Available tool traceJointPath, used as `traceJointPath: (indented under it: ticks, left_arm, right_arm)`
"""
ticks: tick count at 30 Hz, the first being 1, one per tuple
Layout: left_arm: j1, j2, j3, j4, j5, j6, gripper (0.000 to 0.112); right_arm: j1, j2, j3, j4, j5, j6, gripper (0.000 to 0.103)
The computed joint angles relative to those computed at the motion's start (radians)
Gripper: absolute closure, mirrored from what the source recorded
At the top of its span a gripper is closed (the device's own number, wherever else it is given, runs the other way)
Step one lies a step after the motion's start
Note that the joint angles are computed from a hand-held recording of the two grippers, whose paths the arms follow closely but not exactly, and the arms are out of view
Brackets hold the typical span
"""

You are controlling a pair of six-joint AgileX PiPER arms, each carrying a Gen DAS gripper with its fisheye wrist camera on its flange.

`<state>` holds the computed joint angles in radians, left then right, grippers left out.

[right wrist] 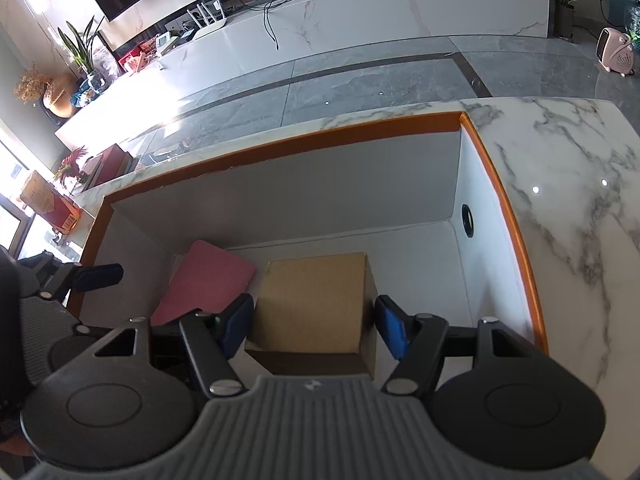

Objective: Organize objects
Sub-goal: 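Carry the pink sponge and cardboard box over the orange box with both tools, then release the sponge with the left tool while the right tool lowers and releases the cardboard box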

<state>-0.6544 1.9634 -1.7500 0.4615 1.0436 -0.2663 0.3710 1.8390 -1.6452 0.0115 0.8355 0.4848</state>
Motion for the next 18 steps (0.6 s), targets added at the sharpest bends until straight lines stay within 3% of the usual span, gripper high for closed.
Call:
traceJointPath:
  ticks: [9,12,18]
  left_arm:
    - [0.139,-0.205,0.146,-0.184,-0.192,-0.003,0.027]
    - [0.216,-0.220,0.150,-0.283,-0.211,0.015,0.030]
    - [0.359,-0.190,0.157,-0.565,-0.203,0.162,0.056]
  right_arm:
    - [0.036,0.078,-0.149,-0.046,0.096,0.015,0.035]
    - [0.049,0.139,-0.244,-0.058,0.152,0.006,0.035]
    - [0.061,0.280,-0.456,-0.062,0.287,-0.041,0.035]
